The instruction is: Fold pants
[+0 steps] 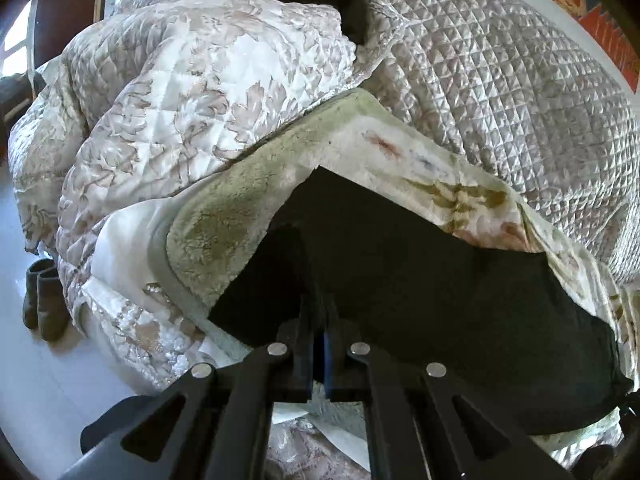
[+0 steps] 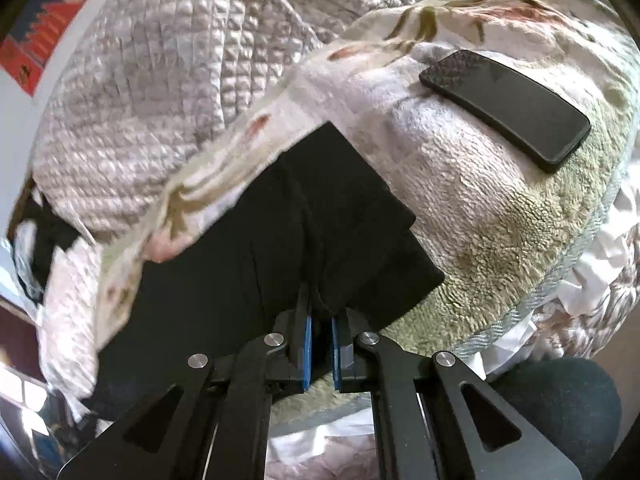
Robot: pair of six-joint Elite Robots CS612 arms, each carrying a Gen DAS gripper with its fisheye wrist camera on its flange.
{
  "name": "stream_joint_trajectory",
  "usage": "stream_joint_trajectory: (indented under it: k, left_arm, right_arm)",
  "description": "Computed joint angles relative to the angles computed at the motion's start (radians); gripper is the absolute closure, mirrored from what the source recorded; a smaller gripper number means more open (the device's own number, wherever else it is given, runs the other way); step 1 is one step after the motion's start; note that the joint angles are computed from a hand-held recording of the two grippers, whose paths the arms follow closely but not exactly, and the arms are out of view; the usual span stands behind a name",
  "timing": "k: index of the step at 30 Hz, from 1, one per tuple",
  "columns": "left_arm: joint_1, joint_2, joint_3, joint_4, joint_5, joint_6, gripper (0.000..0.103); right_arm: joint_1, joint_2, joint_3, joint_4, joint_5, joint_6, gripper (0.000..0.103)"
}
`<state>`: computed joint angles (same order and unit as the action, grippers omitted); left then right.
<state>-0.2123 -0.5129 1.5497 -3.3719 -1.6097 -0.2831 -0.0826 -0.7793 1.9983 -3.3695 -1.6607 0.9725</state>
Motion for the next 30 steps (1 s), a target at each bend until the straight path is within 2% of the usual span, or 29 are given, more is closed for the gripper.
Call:
stream_joint_trajectory:
  k: [2, 4, 5, 7, 10, 12, 14, 16, 18, 20, 23, 25, 27, 30]
  left_arm:
    - [0.002, 0.005, -0.011, 0.046, 0.005, 0.000, 0.097]
    - [0.003, 0.002, -0.007, 0.044, 0.010, -0.017, 0.094]
    - [0.002, -0.002, 0.001, 0.023, 0.037, -0.019, 0.094]
    - [-0.001, -0.010, 0.011, -0.009, 0.084, -0.024, 0.094]
    - [-0.006, -0.018, 0.018, -0.055, 0.148, -0.035, 0.089]
    - [-0.010, -0.021, 0.015, -0.072, 0.128, -0.023, 0.085]
    - [-0.015, -0.020, 0.007, -0.072, 0.086, -0.003, 0.079]
    - [-0.021, -0.014, -0.006, -0.054, 0.033, 0.023, 0.077]
    - [-0.026, -0.007, -0.027, -0.005, -0.022, 0.048, 0.075]
    - [-0.032, 0.001, -0.051, 0.070, -0.046, 0.088, 0.074]
    - [-0.040, 0.003, -0.072, 0.162, -0.043, 0.120, 0.074]
    - [-0.044, 0.004, -0.078, 0.154, -0.048, 0.134, 0.074]
    - [-0.049, 0.009, -0.092, 0.140, -0.055, 0.151, 0.074]
    - [-0.053, 0.027, -0.143, 0.156, -0.075, 0.180, 0.066]
  right_arm:
    - [-0.009, 0.008, -0.004, 0.039, 0.035, 0.009, 0.096]
    - [-0.003, 0.003, -0.001, 0.031, 0.018, 0.011, 0.093]
    - [0.004, -0.007, 0.002, 0.035, -0.011, 0.003, 0.080]
    - [0.023, -0.031, 0.008, 0.072, -0.107, 0.007, 0.072]
    - [0.049, -0.059, 0.017, 0.094, -0.272, 0.011, 0.072]
    - [0.062, -0.057, 0.013, 0.053, -0.328, -0.034, 0.072]
    - [0.059, -0.045, -0.001, 0.023, -0.291, -0.112, 0.072]
    - [0.044, -0.023, -0.020, 0.027, -0.201, -0.156, 0.072]
    - [0.024, -0.005, -0.044, 0.118, -0.115, -0.174, 0.072]
    - [0.016, 0.006, -0.052, 0.139, -0.109, -0.166, 0.074]
    - [0.024, 0.000, -0.063, 0.123, -0.174, -0.198, 0.074]
    - [0.023, 0.005, -0.075, 0.082, -0.173, -0.252, 0.074]
    - [0.012, 0.020, -0.106, 0.075, -0.136, -0.295, 0.074]
    - [0.001, 0.052, -0.163, 0.101, -0.111, -0.342, 0.074]
